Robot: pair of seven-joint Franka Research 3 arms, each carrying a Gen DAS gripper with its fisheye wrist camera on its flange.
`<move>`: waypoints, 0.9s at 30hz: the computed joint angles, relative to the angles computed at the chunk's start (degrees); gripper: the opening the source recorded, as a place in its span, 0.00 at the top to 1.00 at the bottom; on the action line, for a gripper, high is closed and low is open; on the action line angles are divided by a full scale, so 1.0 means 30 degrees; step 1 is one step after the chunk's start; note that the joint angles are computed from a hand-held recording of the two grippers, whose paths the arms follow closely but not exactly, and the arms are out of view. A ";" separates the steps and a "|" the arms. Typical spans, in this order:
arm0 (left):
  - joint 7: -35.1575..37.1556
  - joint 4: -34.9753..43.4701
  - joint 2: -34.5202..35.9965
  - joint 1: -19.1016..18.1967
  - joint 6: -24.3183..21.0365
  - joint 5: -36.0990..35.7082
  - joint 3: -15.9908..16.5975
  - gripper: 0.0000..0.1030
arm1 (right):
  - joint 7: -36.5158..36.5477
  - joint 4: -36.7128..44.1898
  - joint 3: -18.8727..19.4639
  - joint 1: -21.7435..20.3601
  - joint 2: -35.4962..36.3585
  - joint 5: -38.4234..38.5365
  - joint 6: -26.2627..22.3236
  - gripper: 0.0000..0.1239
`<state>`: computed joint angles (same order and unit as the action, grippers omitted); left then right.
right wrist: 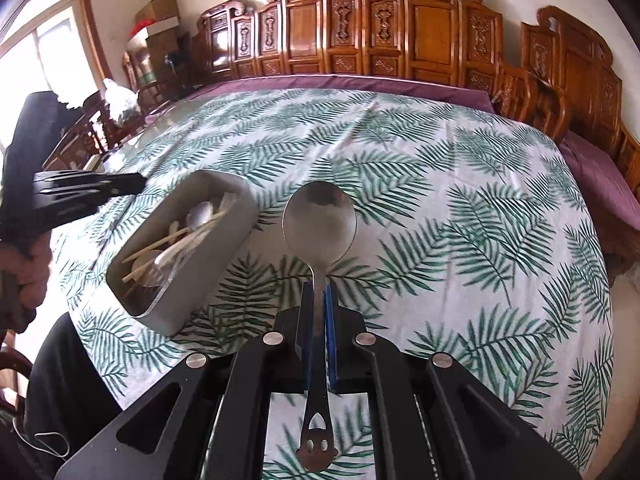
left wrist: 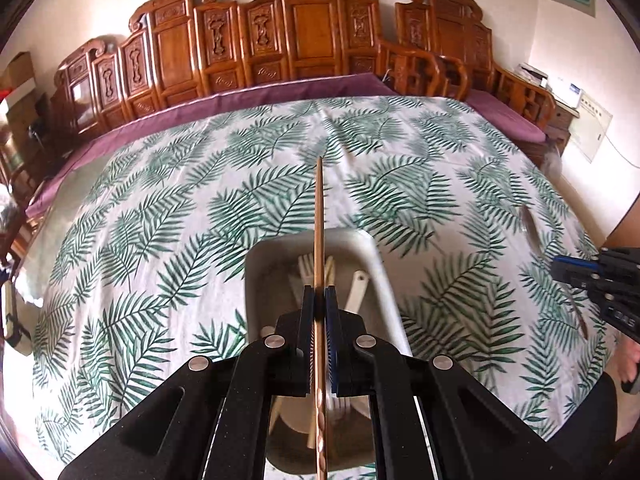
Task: Organize utensils
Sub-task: 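Carry the chopstick and metal spoon over the grey tray with both tools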
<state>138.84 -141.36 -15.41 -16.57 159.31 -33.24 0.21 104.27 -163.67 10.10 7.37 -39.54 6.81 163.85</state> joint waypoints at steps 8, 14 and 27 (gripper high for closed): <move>0.0992 0.0443 0.0894 0.0431 -0.0341 -0.1363 0.0091 0.95 | 0.0755 0.1646 0.0712 0.0491 0.1687 -0.0034 0.0291 0.94; 0.2662 0.0259 0.0353 0.0734 -0.0743 -0.2572 0.0223 0.95 | 0.1389 0.3054 0.1193 0.0723 0.3057 -0.0579 0.0398 0.94; 0.5341 -0.0325 -0.1535 0.1449 -0.1963 -0.4334 0.1730 0.88 | 0.3592 0.6336 0.1964 0.1138 0.7220 -0.2525 0.1041 0.94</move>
